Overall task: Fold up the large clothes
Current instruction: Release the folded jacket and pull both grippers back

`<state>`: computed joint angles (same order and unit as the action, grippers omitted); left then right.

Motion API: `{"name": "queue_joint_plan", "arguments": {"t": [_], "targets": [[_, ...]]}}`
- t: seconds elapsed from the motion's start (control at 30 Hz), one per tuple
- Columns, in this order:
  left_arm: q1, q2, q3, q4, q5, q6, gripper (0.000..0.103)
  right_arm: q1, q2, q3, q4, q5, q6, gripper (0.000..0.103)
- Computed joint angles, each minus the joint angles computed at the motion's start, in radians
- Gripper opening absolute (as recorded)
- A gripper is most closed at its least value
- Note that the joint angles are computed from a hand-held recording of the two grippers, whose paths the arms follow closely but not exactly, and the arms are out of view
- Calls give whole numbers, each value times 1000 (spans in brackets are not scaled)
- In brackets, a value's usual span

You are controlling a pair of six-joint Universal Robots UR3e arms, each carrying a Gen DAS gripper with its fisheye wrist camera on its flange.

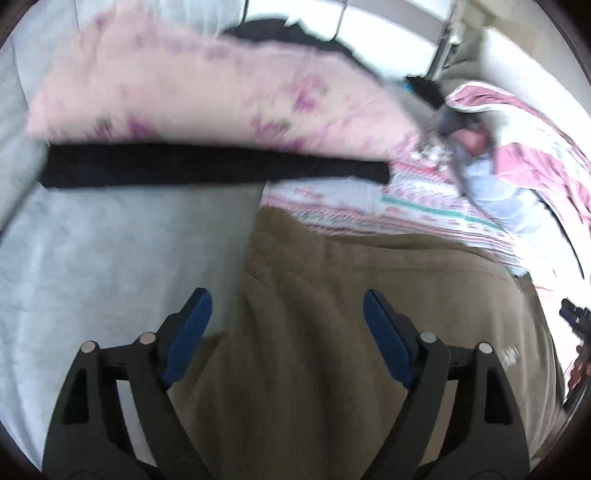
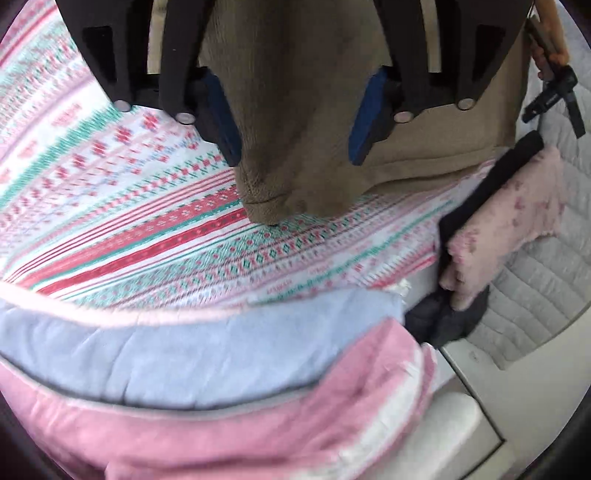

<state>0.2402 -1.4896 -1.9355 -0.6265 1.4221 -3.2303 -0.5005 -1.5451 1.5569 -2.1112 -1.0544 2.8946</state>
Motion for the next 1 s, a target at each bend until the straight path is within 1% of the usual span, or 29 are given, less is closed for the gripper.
{"name": "queue_joint_plan", "arguments": {"t": [0.03, 0.07, 0.13, 0.17, 0.23, 0.27, 0.3, 0.4, 0.47, 0.53, 0.6, 0.63, 0.73, 0.8, 0.83, 0.87, 0.9, 0.97, 1.0], "targets": [[-5, 37, -17, -14, -1, 7, 85, -13, -76, 60, -8, 5, -25, 73], [-23, 109, -53, -42, 6, -1, 86, -17, -128, 98, -5, 5, -44, 75], [-65, 211, -110, -66, 30, -30, 90, -38, -255, 182, 22, 18, -95, 77], [-87, 248, -129, -76, 40, -42, 92, -33, -295, 210, 28, 17, -100, 78], [-154, 309, -161, -92, 80, -92, 96, -42, -411, 274, 78, 21, -119, 79], [-204, 336, -172, -111, 109, -125, 101, -51, -462, 302, 103, 31, -135, 81], [-248, 350, -179, -122, 132, -159, 102, -34, -500, 325, 111, 31, -136, 83], [-382, 384, -207, -157, 203, -240, 102, -26, -674, 418, 195, 28, -193, 84], [-495, 369, -225, -133, 290, -309, 102, -31, -755, 448, 271, 41, -236, 84], [-571, 349, -247, -80, 342, -360, 102, -57, -828, 466, 370, 71, -291, 84], [-621, 320, -257, -35, 365, -375, 102, -49, -853, 486, 391, 66, -306, 84], [-647, 302, -254, -24, 380, -380, 102, -12, -846, 505, 348, 35, -277, 84], [-734, 241, -231, -6, 465, -416, 102, 81, -825, 556, 240, -55, -205, 84], [-774, 221, -221, -13, 486, -450, 102, 131, -850, 593, 176, -109, -175, 84], [-792, 213, -216, -17, 495, -465, 102, 170, -855, 604, 141, -153, -159, 84], [-816, 203, -205, -34, 514, -490, 102, 195, -865, 609, 129, -185, -148, 84], [-837, 196, -197, -46, 529, -515, 102, 193, -879, 612, 135, -186, -150, 84], [-869, 193, -191, -63, 539, -555, 102, 166, -934, 609, 195, -168, -179, 84], [-882, 194, -189, -73, 544, -574, 102, 174, -947, 607, 208, -178, -184, 84]]}}
